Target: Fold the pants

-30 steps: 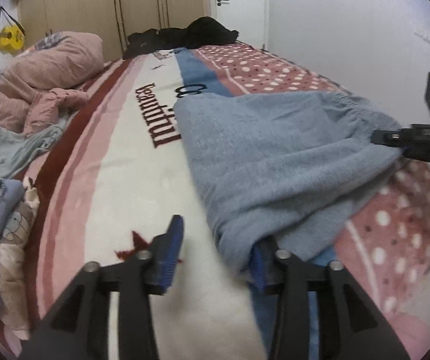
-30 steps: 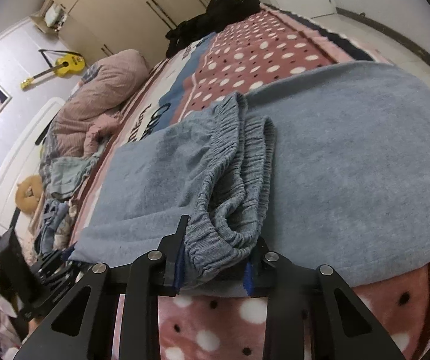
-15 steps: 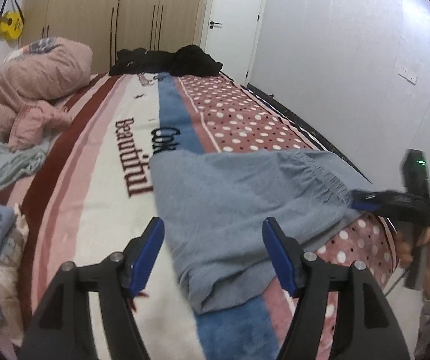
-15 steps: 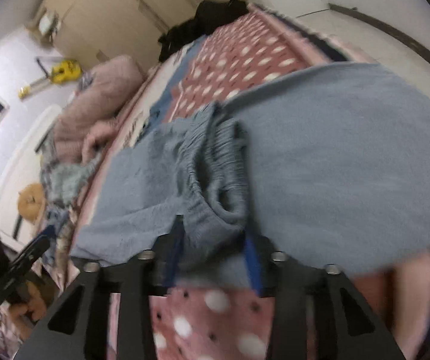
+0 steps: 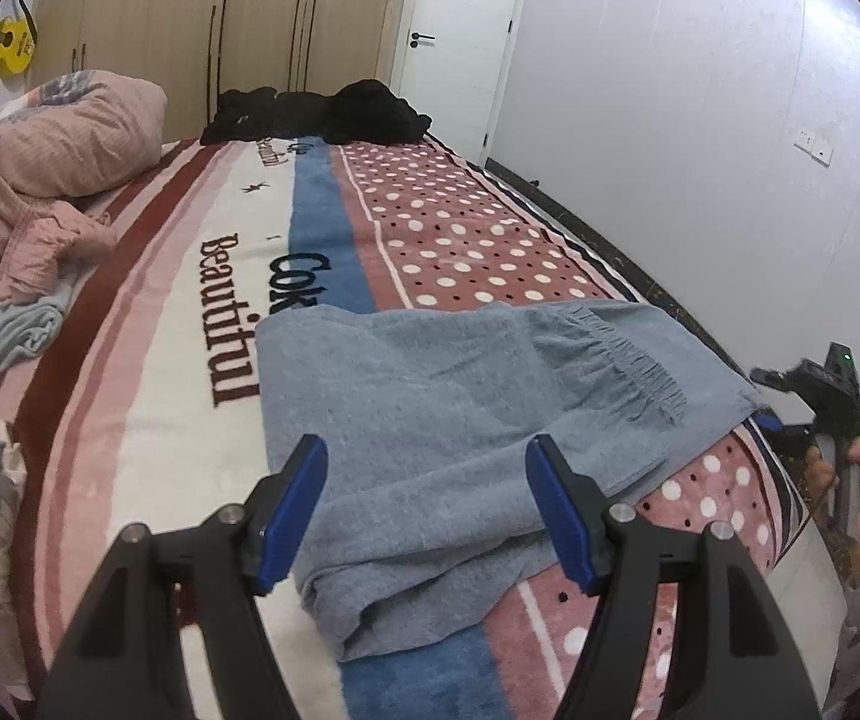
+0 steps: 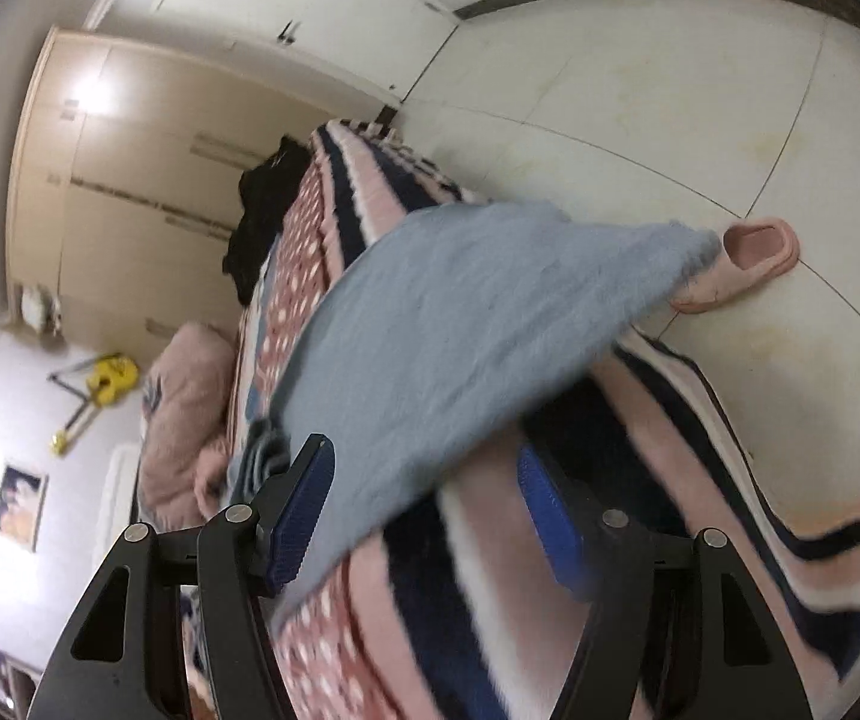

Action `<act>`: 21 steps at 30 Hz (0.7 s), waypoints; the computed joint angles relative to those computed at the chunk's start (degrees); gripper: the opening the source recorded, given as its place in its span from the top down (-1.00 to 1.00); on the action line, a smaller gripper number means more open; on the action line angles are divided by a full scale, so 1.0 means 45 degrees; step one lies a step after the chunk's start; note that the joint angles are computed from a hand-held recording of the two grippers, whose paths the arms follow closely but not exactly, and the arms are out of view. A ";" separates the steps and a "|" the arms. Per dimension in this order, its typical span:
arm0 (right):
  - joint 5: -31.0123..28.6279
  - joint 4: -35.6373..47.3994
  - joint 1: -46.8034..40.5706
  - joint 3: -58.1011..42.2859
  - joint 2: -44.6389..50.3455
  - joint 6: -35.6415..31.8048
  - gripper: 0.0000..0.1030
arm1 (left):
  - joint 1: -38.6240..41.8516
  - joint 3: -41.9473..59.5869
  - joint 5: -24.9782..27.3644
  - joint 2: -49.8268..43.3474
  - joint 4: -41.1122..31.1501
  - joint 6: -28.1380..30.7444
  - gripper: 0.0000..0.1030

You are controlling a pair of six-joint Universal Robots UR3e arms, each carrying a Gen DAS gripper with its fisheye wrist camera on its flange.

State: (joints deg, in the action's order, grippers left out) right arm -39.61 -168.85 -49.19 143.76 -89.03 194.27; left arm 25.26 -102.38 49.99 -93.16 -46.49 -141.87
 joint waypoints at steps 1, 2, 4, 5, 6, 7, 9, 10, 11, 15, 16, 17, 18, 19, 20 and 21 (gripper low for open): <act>-0.0156 -0.1384 0.0323 -0.0388 0.1211 0.0902 -0.18 | -0.0051 0.0032 0.0073 -0.0043 0.0072 -0.0095 -0.27; -0.0243 -0.2369 0.0604 -0.0736 0.2039 0.1709 -0.18 | -0.0071 0.0105 0.0134 -0.0136 0.0119 -0.0151 -0.27; -0.0435 -0.4431 0.1051 -0.1470 0.3585 0.3398 -0.18 | -0.0176 0.0243 0.0288 -0.0340 0.0294 -0.0314 -0.28; -0.0811 -0.5035 0.1358 -0.2040 0.4157 0.4165 -0.18 | -0.0233 0.0331 0.0379 -0.0487 0.0399 -0.0418 -0.29; -0.1210 -0.5325 0.1613 -0.2559 0.4536 0.4644 -0.13 | -0.0308 0.0490 0.0470 -0.0704 0.0474 -0.0570 -0.29; -0.1722 -0.5257 0.1902 -0.3096 0.4749 0.4956 -0.03 | -0.0364 0.0612 0.0508 -0.0878 0.0519 -0.0709 -0.29; -0.2892 -0.4465 0.2512 -0.4204 0.4910 0.5364 0.29 | -0.0365 0.0748 0.0463 -0.1096 0.0530 -0.0868 -0.29; -0.3521 -0.3958 0.2787 -0.4638 0.4820 0.5406 0.58 | -0.0342 0.0749 0.0426 -0.1119 0.0521 -0.0882 -0.29; -0.4038 -0.3583 0.2993 -0.4881 0.4656 0.5349 0.71 | -0.0296 0.0753 0.0372 -0.1169 0.0544 -0.0899 -0.29; -0.5495 -0.3543 0.4032 -0.5434 0.3588 0.4762 0.83 | -0.0025 0.0736 0.0205 -0.1235 0.0556 -0.0884 -0.29; -0.5567 -0.3571 0.4259 -0.5543 0.3340 0.4645 0.83 | 0.0057 0.0790 0.0157 -0.1284 0.0501 -0.0884 -0.29; -0.5543 -0.3594 0.4559 -0.5776 0.3122 0.4639 0.83 | 0.0210 0.0841 0.0043 -0.1331 0.0409 -0.0924 -0.29; -0.5404 -0.3705 0.4832 -0.5880 0.2863 0.4744 0.83 | 0.0323 0.0876 -0.0049 -0.1358 0.0318 -0.0937 -0.29; -0.5330 -0.3726 0.5208 -0.6213 0.2784 0.4841 0.83 | 0.0429 0.0937 -0.0139 -0.1399 0.0205 -0.0938 -0.29; -0.5418 -0.3541 0.5847 -0.6912 0.2878 0.4774 0.83 | 0.0573 0.0944 -0.0249 -0.1406 0.0122 -0.0922 -0.29; -0.5672 -0.3191 0.6636 -0.7828 0.3110 0.4568 0.83 | 0.0745 0.0904 -0.0354 -0.1399 0.0112 -0.0899 -0.29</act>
